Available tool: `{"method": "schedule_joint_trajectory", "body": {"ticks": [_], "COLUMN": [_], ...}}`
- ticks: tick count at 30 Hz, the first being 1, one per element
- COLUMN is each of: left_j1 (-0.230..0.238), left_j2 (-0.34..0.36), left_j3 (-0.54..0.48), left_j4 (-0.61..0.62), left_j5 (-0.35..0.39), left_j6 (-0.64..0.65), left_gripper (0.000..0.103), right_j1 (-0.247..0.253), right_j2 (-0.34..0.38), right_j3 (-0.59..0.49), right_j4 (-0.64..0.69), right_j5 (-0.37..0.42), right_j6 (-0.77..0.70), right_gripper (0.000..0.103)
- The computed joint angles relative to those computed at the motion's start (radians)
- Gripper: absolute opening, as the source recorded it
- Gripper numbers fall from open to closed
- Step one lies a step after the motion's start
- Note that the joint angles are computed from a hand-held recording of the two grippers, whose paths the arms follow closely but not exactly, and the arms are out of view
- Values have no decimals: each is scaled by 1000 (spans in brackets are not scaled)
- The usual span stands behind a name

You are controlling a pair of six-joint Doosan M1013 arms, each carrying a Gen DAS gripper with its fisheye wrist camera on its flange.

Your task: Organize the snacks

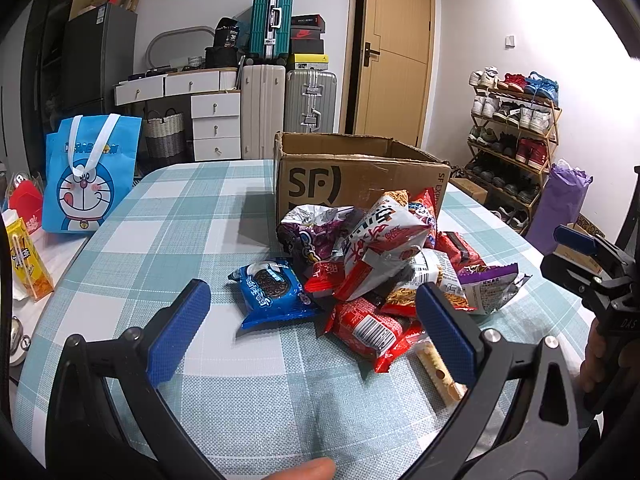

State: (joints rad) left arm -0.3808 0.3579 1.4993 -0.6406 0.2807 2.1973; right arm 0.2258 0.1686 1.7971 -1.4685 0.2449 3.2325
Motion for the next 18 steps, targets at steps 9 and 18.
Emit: {"method": "schedule_joint_trajectory", "body": {"ticks": [9, 18], "left_j1": [3, -5], "left_j2": [0, -6], "left_j3": [0, 10], "left_j4": [-18, 2], "left_j5": [0, -23], "left_j6": [16, 14], "left_gripper": [102, 102], "right_j1": [0, -25], "right_j2": [3, 9], "right_j3": [-8, -20], "right_j4": [105, 360], "right_j5": [19, -17], "right_j6": [-88, -283], "right_gripper": [103, 103]}}
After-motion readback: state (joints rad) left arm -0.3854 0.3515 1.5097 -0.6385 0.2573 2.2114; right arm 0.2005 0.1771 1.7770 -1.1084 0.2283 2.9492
